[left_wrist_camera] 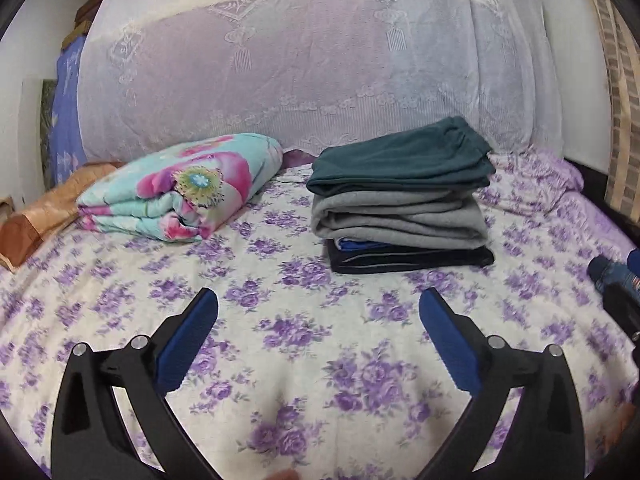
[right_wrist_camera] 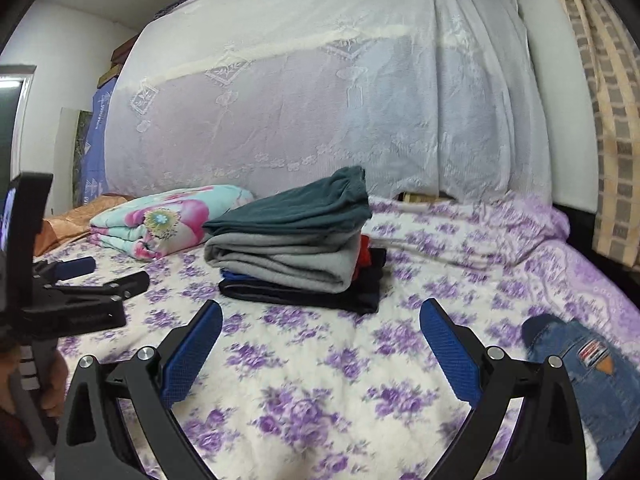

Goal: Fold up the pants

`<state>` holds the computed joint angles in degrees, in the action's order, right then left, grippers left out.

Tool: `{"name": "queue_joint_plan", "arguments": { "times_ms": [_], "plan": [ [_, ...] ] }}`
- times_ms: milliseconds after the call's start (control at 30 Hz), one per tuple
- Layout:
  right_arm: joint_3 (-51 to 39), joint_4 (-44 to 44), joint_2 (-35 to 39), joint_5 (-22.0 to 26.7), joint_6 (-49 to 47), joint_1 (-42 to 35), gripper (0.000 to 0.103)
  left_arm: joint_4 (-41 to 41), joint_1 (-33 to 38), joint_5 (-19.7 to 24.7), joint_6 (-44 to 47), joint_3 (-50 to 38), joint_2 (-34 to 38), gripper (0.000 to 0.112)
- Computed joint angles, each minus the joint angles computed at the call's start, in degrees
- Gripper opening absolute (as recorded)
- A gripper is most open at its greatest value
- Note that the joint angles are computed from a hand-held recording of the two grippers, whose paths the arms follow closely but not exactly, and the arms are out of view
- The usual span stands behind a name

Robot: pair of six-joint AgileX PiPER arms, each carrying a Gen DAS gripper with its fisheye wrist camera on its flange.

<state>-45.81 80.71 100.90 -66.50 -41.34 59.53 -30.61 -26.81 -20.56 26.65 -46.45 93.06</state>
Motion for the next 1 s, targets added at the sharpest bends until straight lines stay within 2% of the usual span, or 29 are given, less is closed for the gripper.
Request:
{"name": "queue_joint_plan", "arguments": {
  "times_ms": [100, 300, 467, 567, 667, 767, 867, 1000],
  "plan": [
    [0.6, -1.1, -0.7, 3.4, 1.5, -1.2, 0.100, -4.6, -1.3, -1.5, 5.0, -0.1, 0.6, 0.098],
    [1.3, -2.8, -1.5, 7.3, -2.2, -1.7, 0.100, -4.7, -1.5, 1.4, 6.3, -1.3, 2.1, 0.098],
    [2.2, -0.5, -1.7, 5.4, -6.8, -0.7, 0.100, -8.3, -2.9, 1.8, 11.2, -2.1, 3.3, 0.098],
    [3.6, -0.6, -3.2, 7.3, -5.4, -1.7, 0.100, -10.2, -3.9, 1.6, 13.5, -2.1, 3.6, 0.098],
    [5.6, -3.1, -5.5, 11.3, -1.0, -3.4, 0.100, -9.8, -4.5, 1.3, 13.3, -1.7, 3.2, 0.098],
    [6.5, -4.4, -6.0, 12.0, 1.4, -3.7, 0.100, -7.1, -5.0, -0.2, 10.7, -0.5, 2.5, 0.098],
    [6.1, -3.9, -5.5, 11.6, 0.8, -3.4, 0.100, -10.2, -6.6, -4.2, 12.9, 0.6, 2.2, 0.098],
    [5.8, -3.4, -5.0, 11.3, 1.0, -3.0, 0.100, -10.2, -6.5, -3.8, 12.3, 0.7, 1.6, 0.098]
  ]
}}
